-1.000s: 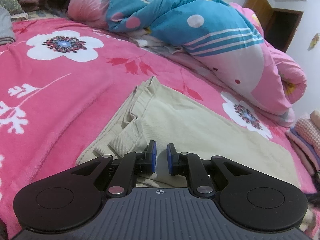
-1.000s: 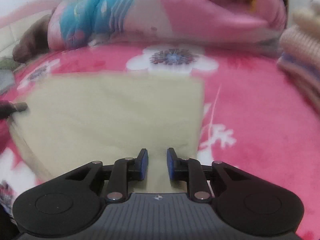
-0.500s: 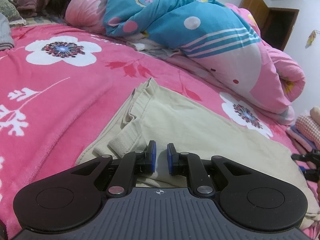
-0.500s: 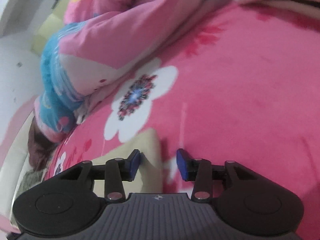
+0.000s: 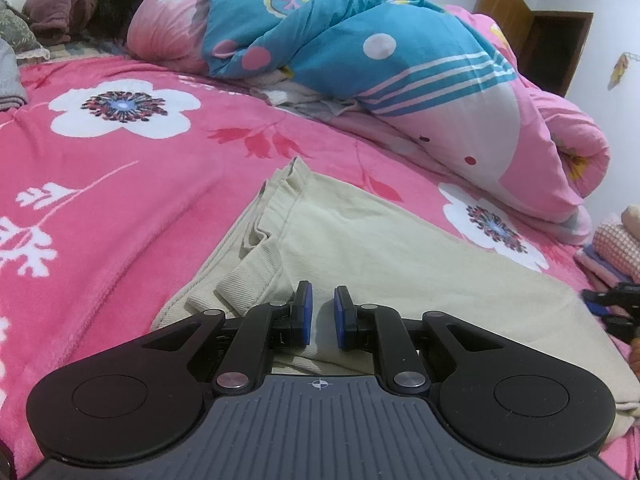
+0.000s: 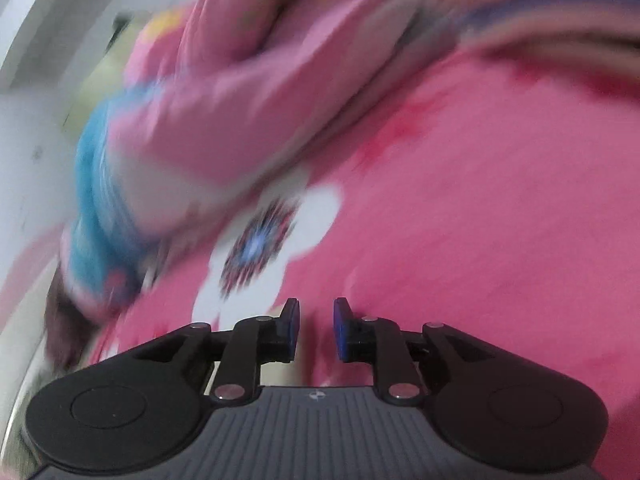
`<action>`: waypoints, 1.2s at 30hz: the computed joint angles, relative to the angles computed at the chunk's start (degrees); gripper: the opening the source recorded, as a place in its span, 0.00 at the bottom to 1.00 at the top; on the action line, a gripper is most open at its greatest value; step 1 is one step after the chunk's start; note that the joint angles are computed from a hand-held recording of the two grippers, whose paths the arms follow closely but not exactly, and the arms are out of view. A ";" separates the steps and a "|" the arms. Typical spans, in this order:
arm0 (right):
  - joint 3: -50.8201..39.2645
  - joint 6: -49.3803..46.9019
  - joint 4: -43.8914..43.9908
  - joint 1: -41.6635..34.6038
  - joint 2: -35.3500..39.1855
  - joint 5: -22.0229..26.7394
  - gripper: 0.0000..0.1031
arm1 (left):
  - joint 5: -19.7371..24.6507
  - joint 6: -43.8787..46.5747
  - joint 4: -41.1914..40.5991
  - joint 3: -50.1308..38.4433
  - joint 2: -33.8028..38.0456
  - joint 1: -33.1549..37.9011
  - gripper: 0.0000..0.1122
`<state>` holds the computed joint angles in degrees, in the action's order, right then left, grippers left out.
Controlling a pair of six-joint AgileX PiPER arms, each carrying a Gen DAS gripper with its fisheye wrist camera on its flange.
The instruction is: Fold clothes
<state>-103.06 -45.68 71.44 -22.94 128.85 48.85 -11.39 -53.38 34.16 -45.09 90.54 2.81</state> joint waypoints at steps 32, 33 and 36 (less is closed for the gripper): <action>54.26 -45.22 -7.43 10.01 -45.12 -15.17 0.23 | -1.35 -2.38 1.52 0.25 0.13 0.57 0.12; 52.44 -41.79 -10.75 11.70 -45.41 -16.04 0.23 | -1.38 -2.04 1.20 0.33 0.08 0.53 0.12; 46.55 -33.98 -16.10 16.36 -44.15 -17.89 0.23 | -1.82 -3.08 2.24 0.56 0.02 0.78 0.12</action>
